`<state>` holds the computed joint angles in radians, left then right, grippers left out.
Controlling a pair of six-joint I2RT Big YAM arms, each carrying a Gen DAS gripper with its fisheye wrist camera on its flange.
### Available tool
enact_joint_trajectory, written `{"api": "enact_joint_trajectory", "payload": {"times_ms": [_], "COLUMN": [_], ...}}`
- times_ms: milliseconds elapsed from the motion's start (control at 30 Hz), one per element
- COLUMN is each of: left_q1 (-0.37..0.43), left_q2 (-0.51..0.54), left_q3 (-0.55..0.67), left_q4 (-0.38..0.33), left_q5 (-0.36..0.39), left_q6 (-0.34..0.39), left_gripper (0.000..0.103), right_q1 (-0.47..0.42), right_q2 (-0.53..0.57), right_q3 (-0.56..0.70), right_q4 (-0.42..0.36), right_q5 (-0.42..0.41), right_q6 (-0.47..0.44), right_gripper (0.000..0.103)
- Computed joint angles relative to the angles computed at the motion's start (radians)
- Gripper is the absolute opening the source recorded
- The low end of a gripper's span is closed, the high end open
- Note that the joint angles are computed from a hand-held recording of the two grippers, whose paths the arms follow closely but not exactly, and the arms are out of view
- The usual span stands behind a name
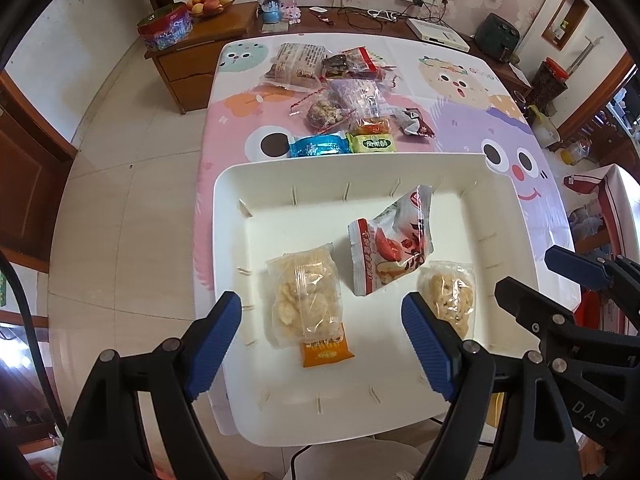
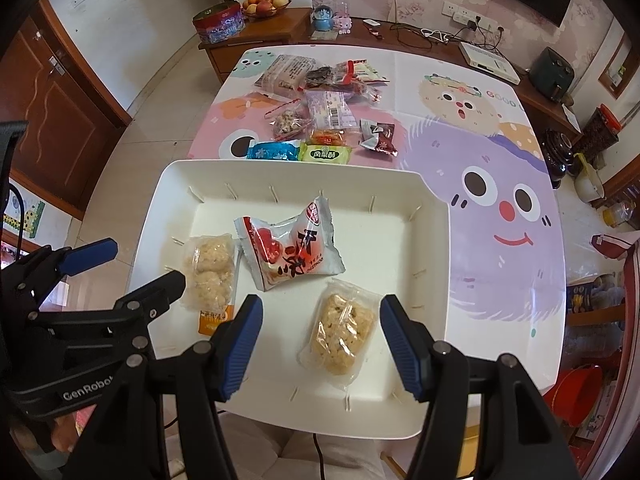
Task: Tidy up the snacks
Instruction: 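Move both open grippers back toward the remaining snacks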
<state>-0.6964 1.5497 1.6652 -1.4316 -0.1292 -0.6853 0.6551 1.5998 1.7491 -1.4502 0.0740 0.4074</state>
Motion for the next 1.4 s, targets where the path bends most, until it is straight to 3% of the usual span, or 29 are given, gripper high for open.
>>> {"api": "enact_joint_trajectory", "payload": {"times_ms": [500, 900, 1133, 1400], "left_q1": [0.019, 0.051, 0.098, 0.145], "left_q2": [0.047, 0.113, 0.197, 0.313], "left_q3": [0.056, 0.198, 0.368, 0.561], "left_q4": [0.019, 0.016, -0.012, -0.037], "left_q5": [-0.012, -0.103, -0.18, -0.235], "left_q6": [0.02, 0.072, 0.112, 0.144], "left_gripper": [0.082, 0.084, 0.085, 0.088], "right_q1": [-0.03, -0.078, -0.116, -0.163], "right_q2": [0.029, 0.057, 0.135, 0.306], "right_q3": [0.046, 0.123, 0.29, 0.596], "right_q4": [0.014, 0.068, 0.081, 0.038], "right_q5": [-0.007, 0.039, 0.058, 0.018], "right_q6": [-0.045, -0.109, -0.178, -0.235], "right_gripper": [0.062, 0.062, 0.061, 0.061]}}
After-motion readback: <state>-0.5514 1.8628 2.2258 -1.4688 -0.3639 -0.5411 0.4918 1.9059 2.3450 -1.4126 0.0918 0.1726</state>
